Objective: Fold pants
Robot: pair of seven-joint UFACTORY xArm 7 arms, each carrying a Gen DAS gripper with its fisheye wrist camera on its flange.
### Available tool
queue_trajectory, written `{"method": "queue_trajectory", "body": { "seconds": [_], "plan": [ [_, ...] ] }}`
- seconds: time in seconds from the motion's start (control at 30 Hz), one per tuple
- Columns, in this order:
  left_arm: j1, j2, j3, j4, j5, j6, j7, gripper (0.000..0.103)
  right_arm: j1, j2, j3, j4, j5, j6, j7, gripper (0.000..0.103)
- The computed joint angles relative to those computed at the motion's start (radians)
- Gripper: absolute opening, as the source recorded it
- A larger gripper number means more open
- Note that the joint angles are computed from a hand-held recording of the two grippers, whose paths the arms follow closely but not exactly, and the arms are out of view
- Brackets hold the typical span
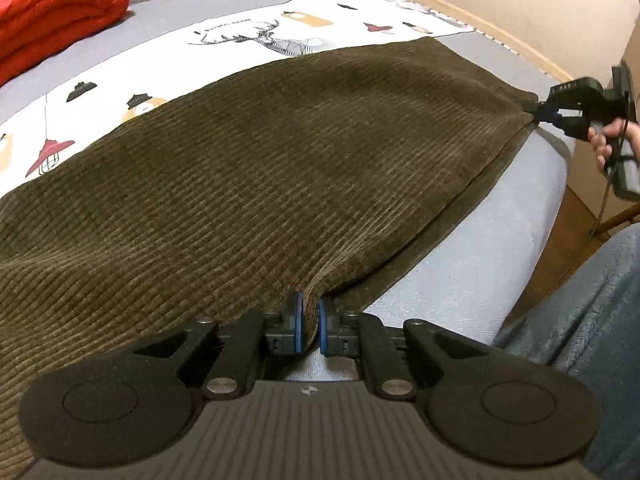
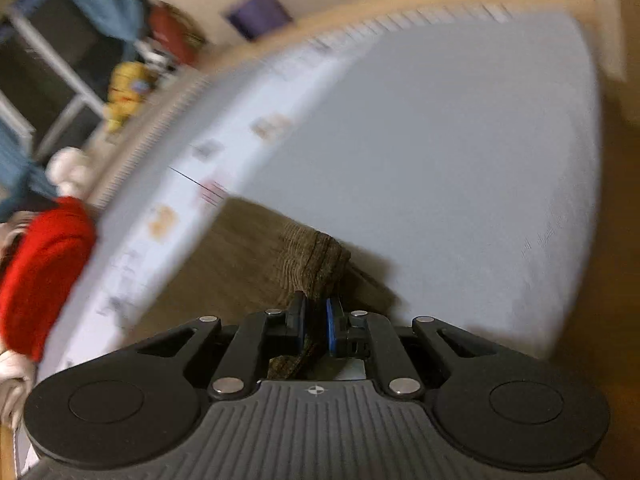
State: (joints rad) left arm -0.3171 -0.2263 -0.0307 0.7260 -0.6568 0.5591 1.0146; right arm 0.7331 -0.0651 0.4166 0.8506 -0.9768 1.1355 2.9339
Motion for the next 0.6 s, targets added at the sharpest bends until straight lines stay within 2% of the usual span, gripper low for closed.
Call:
{"method": "queue_trajectory", "body": {
  "seconds": [0.1, 0.27, 0.33, 0.4, 0.43, 0.47, 0.5, 0.57, 0.6],
  "plan": [
    [0.008, 0.002, 0.020, 0.036, -0.026, 0.051, 0.016, 0.008, 0.006, 0.014, 0.001, 0.034, 0.002, 0.044, -0.039, 0.009],
    [0.013, -0.070, 0.042, 0.019, -0.067, 0.091, 0.064, 0.008, 0.026, -0.025, 0.030, 0.070, -0.034, 0.151, -0.090, 0.009],
    [0.017, -0.060, 0.041, 0.015, -0.055, 0.102, 0.064, 0.009, 0.024, -0.030, 0.027, 0.069, -0.006, 0.141, -0.109, 0.009],
    [0.022, -0.035, 0.022, 0.006, -0.030, 0.084, 0.041, 0.010, 0.009, -0.020, 0.007, 0.050, 0.049, 0.069, -0.140, 0.009],
    [0.024, -0.013, 0.016, 0.013, -0.024, 0.079, 0.023, 0.017, -0.003, -0.016, -0.008, 0.027, 0.073, 0.006, -0.151, 0.010],
    [0.024, -0.004, 0.015, 0.012, -0.034, 0.071, 0.015, 0.024, 0.006, 0.002, -0.027, 0.021, 0.065, -0.015, -0.146, 0.009],
    [0.026, 0.000, 0.017, 0.018, -0.044, 0.075, 0.008, 0.032, -0.008, 0.023, -0.003, 0.033, 0.041, 0.005, -0.139, 0.010],
    [0.042, -0.011, 0.020, 0.033, -0.038, 0.096, -0.027, 0.091, 0.002, 0.039, -0.006, 0.079, 0.070, 0.042, -0.220, 0.023],
    [0.043, -0.030, 0.028, 0.025, -0.065, 0.080, -0.015, 0.094, 0.007, 0.042, -0.008, 0.098, 0.093, 0.059, -0.260, 0.044]
  ]
}}
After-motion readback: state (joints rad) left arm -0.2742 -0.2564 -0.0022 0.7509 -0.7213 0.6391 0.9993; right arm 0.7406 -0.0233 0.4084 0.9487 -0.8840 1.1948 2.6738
